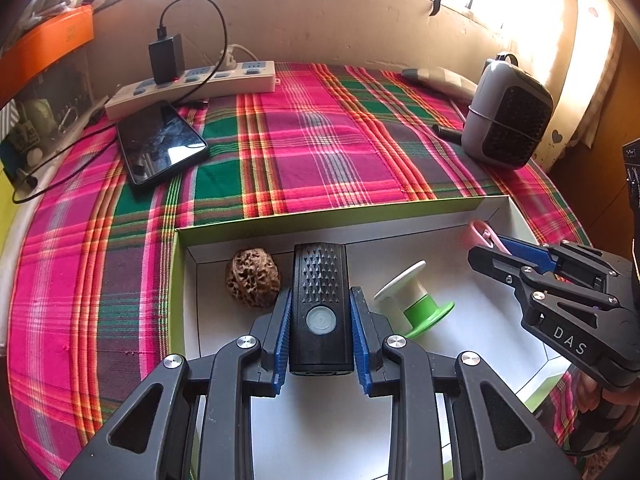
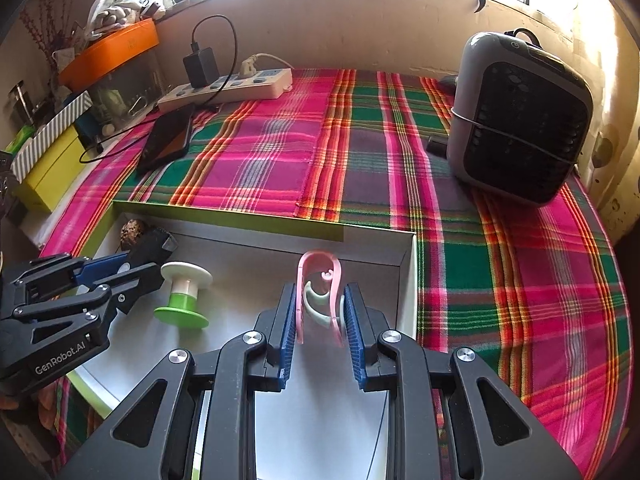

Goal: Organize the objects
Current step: 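Carry the remote and pink clip into the box and lower them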

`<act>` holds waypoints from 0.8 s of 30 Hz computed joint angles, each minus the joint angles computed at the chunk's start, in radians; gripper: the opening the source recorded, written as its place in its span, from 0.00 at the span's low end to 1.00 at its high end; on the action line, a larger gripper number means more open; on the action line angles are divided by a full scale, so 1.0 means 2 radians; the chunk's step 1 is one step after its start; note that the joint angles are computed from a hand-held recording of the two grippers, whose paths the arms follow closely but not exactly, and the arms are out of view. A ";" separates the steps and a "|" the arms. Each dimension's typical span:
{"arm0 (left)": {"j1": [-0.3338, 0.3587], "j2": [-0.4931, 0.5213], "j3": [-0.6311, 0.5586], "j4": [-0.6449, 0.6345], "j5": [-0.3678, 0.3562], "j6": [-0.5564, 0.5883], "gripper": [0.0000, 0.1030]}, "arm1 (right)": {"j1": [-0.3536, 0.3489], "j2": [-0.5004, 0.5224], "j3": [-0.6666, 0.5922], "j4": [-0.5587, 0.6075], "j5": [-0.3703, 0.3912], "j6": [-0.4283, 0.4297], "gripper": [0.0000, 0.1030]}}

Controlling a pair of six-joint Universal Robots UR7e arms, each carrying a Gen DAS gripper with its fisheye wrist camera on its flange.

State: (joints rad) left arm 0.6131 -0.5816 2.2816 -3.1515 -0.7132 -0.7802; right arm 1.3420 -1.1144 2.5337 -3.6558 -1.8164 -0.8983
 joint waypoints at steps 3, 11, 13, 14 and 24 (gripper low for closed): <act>0.001 0.003 -0.002 -0.003 0.001 0.003 0.24 | 0.000 0.004 -0.001 -0.005 0.000 -0.004 0.24; 0.003 0.004 -0.004 -0.005 0.002 0.006 0.24 | 0.002 0.013 -0.002 -0.019 0.000 -0.011 0.24; 0.003 0.004 -0.004 -0.005 0.002 0.004 0.24 | 0.001 0.015 -0.001 -0.025 0.001 -0.013 0.24; 0.003 0.004 -0.004 -0.005 0.003 0.004 0.25 | 0.001 0.016 0.000 -0.029 0.003 -0.014 0.24; 0.003 0.005 -0.004 -0.007 0.002 0.003 0.26 | -0.003 0.018 0.002 -0.036 0.012 -0.017 0.33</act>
